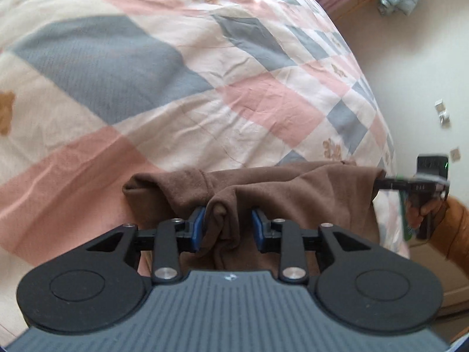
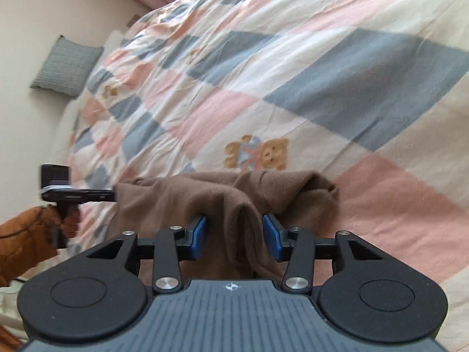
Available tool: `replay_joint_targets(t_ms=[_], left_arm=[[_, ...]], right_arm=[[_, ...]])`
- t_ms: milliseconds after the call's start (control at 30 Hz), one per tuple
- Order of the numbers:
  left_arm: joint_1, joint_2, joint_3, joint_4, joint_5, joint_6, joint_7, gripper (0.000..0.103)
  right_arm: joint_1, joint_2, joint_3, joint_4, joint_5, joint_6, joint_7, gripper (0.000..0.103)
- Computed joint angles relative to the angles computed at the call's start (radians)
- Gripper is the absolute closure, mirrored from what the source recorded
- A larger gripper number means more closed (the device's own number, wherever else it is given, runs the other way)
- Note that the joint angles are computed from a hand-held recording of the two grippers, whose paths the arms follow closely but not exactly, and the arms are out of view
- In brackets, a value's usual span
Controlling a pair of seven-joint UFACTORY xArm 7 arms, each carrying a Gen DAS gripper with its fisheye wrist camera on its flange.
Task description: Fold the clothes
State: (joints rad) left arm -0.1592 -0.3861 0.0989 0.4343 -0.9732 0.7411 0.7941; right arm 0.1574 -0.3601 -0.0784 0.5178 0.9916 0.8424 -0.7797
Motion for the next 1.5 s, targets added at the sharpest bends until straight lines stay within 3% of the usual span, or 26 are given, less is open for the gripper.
replay_joint_targets(t_ms=[167, 367, 400, 433, 467, 500, 733, 967, 1033, 1067, 1100, 1133, 1233, 1300, 1400, 1500], left_arm=[[-0.017, -0.036, -0.011, -0.024, 0.021, -0.073, 0.025, 0.073], [-0.085, -0.04, 0.005, -0.059, -0.108, -0.163, 0.148, 0.066], [-0.094, -0.037, 0.006, -0.063, -0.129, -0.17, 0.171, 0.067], [-0.098, -0.038, 0.001, -0.069, -0.142, -0.183, 0.189, 0.08], [-0.102, -0.046, -0.007, -0.078, -0.153, -0.205, 0.2, 0.092], [-0.103, -0.058, -0.004, -0.086, -0.165, -0.211, 0.206, 0.095], [-0.1, -0.204, 0.031, -0.157, -0.318, -0.273, 0.238, 0.096], [-0.138, -0.003, -0.054, -0.094, -0.308, -0.406, 0.177, 0.091], [-0.139, 0.021, -0.076, -0.078, -0.271, -0.444, 0.135, 0.087], [-0.141, 0.019, -0.076, -0.075, -0.26, -0.453, 0.116, 0.084], [-0.134, 0.011, -0.082, -0.076, -0.22, -0.46, 0.073, 0.079], [-0.121, -0.005, -0.094, -0.086, -0.162, -0.47, 0.011, 0.067], [-0.044, -0.116, -0.136, -0.145, 0.008, -0.465, -0.187, 0.063], [0.023, -0.233, -0.156, -0.189, 0.112, -0.387, -0.321, 0.063], [0.063, -0.444, -0.126, -0.263, 0.193, -0.213, -0.465, 0.062], [0.075, -0.639, -0.104, -0.336, 0.255, -0.05, -0.599, 0.06]], right_arm=[[0.031, -0.089, 0.046, -0.05, -0.079, -0.176, -0.022, 0.044], [0.138, -0.175, 0.013, -0.121, -0.124, -0.278, -0.149, 0.042], [0.156, -0.17, -0.005, -0.123, -0.13, -0.273, -0.173, 0.045], [0.172, -0.166, -0.024, -0.125, -0.116, -0.272, -0.191, 0.063], [0.184, -0.152, -0.048, -0.119, -0.087, -0.261, -0.196, 0.089], [0.18, -0.133, -0.058, -0.111, -0.067, -0.251, -0.176, 0.093], [0.078, 0.0, -0.162, -0.041, 0.146, -0.055, -0.094, 0.095], [0.001, 0.199, -0.059, 0.068, 0.129, -0.031, 0.145, 0.095], [-0.015, 0.186, -0.011, 0.067, 0.099, -0.08, 0.196, 0.095], [-0.022, 0.171, 0.015, 0.061, 0.083, -0.109, 0.221, 0.089], [-0.025, 0.155, 0.037, 0.055, 0.064, -0.137, 0.248, 0.081], [-0.021, 0.115, 0.065, 0.034, 0.024, -0.186, 0.273, 0.069], [-0.012, -0.037, 0.173, -0.061, -0.187, -0.367, 0.412, 0.045], [-0.021, -0.162, 0.237, -0.138, -0.301, -0.422, 0.501, 0.043], [0.031, -0.321, 0.205, -0.224, -0.307, -0.37, 0.572, 0.043], [0.076, -0.487, 0.163, -0.311, -0.297, -0.258, 0.691, 0.043]])
